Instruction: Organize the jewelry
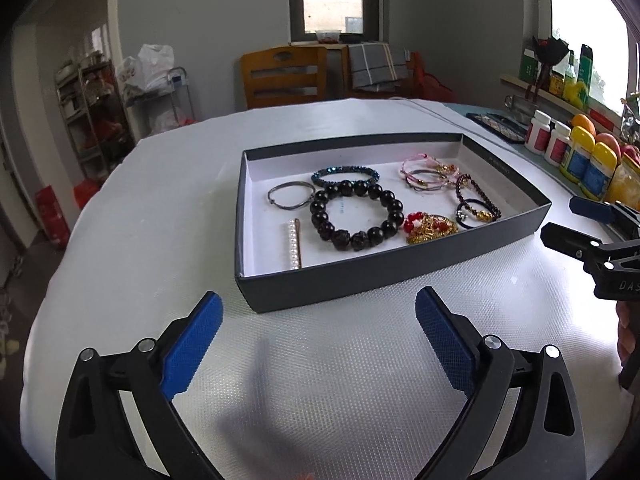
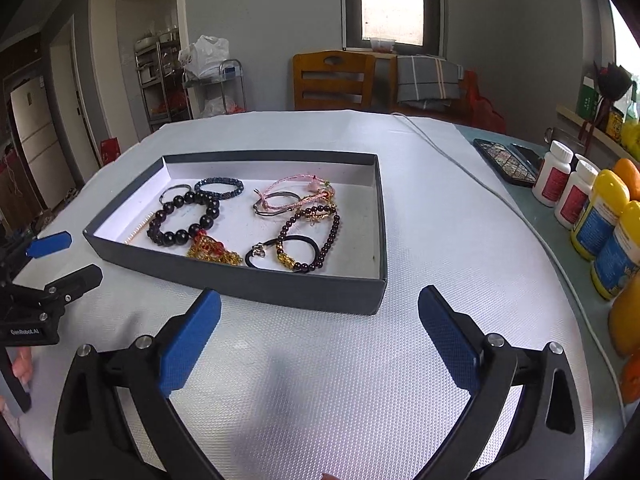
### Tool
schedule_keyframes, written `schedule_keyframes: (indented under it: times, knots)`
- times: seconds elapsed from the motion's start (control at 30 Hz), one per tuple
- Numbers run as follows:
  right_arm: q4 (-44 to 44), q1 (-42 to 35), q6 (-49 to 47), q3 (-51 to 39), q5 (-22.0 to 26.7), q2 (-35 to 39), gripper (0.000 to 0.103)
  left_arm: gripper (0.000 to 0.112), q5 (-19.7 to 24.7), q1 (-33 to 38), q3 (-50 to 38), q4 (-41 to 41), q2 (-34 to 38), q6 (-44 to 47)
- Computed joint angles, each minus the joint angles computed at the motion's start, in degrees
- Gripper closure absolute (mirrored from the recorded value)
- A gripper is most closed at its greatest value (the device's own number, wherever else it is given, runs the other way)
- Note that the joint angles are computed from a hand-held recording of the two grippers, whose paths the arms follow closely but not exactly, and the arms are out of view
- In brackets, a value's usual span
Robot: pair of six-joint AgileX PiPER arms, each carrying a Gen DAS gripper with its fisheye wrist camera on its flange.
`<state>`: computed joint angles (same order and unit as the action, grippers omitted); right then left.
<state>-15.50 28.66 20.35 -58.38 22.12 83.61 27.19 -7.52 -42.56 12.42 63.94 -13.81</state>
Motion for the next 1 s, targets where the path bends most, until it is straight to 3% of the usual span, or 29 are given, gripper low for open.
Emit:
schedule_keyframes:
  times: [0.07, 0.27, 1.0]
  knots:
    - [2.77, -0.13, -3.53, -0.38, 0.39, 0.32, 0.006, 0.014, 0.45, 1.37, -0.64, -4.37, 0.83, 4.59]
    - [1.98, 0.82, -3.96, -0.66, 0.68, 0.64, 0.006, 0.013, 1.55, -1.38, -0.30, 5.92, 0.70, -5.53]
    - [3.61, 1.05, -5.80, -0.93, 1.47, 0.93, 0.006, 0.012, 1.60, -1.60, -0.34, 6.87, 0.58, -5.40]
